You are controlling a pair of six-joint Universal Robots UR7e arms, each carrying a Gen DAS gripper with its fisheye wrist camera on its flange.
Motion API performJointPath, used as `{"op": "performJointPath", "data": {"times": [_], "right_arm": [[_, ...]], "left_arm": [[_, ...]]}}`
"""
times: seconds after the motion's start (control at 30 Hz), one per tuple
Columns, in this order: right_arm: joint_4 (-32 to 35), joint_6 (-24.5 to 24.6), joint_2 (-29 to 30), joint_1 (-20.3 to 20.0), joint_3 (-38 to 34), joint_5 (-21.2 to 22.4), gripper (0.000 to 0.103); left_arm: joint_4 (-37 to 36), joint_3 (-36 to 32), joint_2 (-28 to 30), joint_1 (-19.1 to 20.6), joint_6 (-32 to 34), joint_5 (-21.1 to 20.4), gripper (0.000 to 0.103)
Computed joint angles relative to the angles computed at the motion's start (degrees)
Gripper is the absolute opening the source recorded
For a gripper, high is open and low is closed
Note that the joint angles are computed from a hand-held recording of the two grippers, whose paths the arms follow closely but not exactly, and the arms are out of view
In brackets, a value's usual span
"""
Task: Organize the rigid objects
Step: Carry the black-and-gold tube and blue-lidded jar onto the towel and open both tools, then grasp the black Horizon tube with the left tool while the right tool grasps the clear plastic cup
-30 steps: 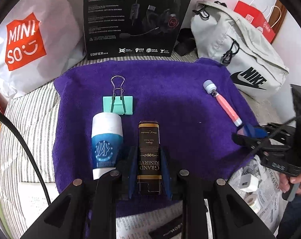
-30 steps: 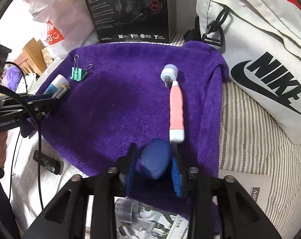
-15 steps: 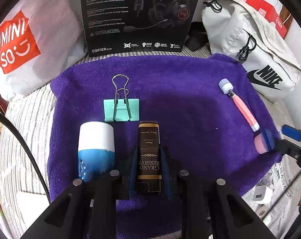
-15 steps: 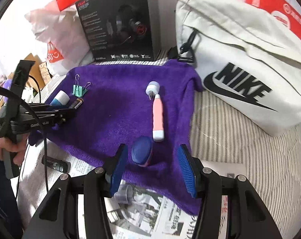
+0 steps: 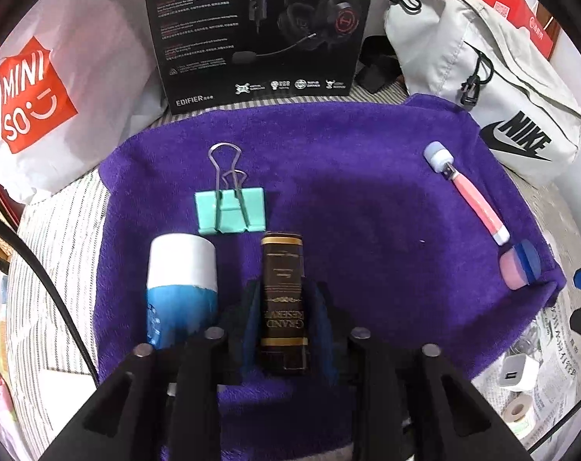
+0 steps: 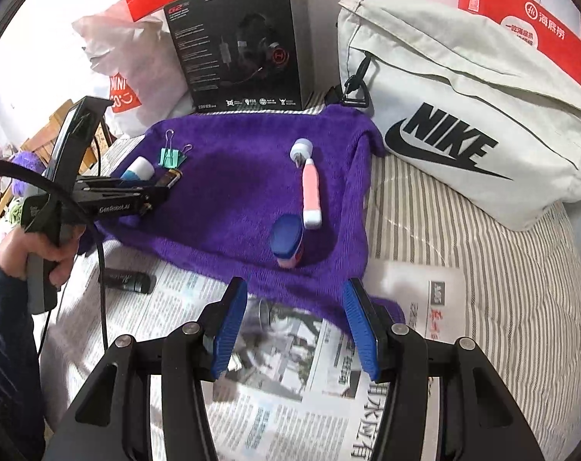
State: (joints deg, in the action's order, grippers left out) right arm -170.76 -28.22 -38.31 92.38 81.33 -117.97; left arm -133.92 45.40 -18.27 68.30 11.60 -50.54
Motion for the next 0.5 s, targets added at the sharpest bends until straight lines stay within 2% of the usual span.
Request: {"op": "performJointPath", "data": {"times": [0.03,0.1,0.2,0.5], "right_arm": [[-0.34,-0.01,-0.30,0.03,0.59,0.01,0.052],[-0.58,0.05,-0.89,0.04,1.69,0.33,0.052],[-0.91,-0.34,-1.45,0.13,3.20,0.77,0.053],[0.45,-2.27,-0.14,0.71,4.22,1.81,0.053]], "left_arm": [[0.36,0.23,-0.20,-0.01,-0.17,-0.47,0.040],[0.10,1.01,-0.37,-0.27,0.18,0.27,0.043],[-0.53,3.19,-1.34,-0.71,0.10,1.59,0.043],[-10.11,17.91,-10.06,-3.06,1.29,-0.31,0.043]]}}
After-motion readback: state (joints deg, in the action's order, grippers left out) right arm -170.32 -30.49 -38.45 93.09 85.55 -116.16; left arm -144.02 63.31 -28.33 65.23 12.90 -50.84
